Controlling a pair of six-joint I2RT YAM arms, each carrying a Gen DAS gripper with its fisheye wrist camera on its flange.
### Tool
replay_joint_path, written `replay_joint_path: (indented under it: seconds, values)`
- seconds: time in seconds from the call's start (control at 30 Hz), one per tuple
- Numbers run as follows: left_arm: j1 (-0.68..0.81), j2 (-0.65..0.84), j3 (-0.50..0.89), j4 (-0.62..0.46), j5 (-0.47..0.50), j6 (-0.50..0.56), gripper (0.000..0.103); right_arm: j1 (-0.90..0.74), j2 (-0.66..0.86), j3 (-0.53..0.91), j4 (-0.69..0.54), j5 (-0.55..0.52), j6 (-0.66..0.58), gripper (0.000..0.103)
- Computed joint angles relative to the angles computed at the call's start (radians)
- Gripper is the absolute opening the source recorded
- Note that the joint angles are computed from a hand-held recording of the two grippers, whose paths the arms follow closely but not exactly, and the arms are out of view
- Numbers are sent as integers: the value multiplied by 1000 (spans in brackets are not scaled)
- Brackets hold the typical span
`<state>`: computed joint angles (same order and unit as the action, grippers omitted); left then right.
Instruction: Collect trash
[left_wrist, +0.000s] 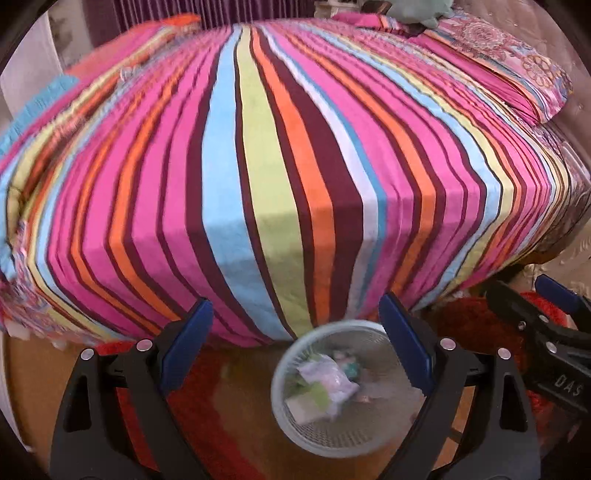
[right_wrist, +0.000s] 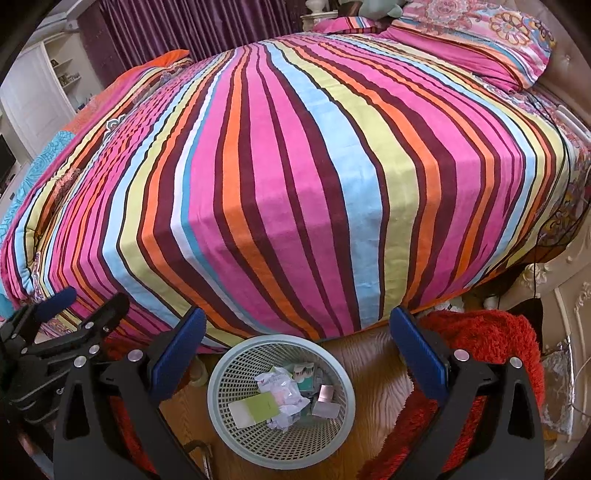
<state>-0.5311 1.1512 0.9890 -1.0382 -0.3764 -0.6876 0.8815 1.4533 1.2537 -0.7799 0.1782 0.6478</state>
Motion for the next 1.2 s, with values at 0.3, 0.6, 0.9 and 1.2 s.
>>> replay_joint_path:
  seconds: [0.3, 0.6, 0.9, 1.2]
  values:
    - [-6, 22, 3, -19, -13, -21, 89, -17, 9, 7, -14, -13, 5, 95]
    - [5, 24, 0, -23, -8, -19, 89, -21, 9, 6, -18, -16, 5, 95]
    - [-15, 39, 12, -40, -33, -31, 89, -20, 9, 4, -17, -15, 8, 95]
    - [-30, 53, 23, -55, -50, -37, 89, -17, 11, 2, -15, -12, 6, 95]
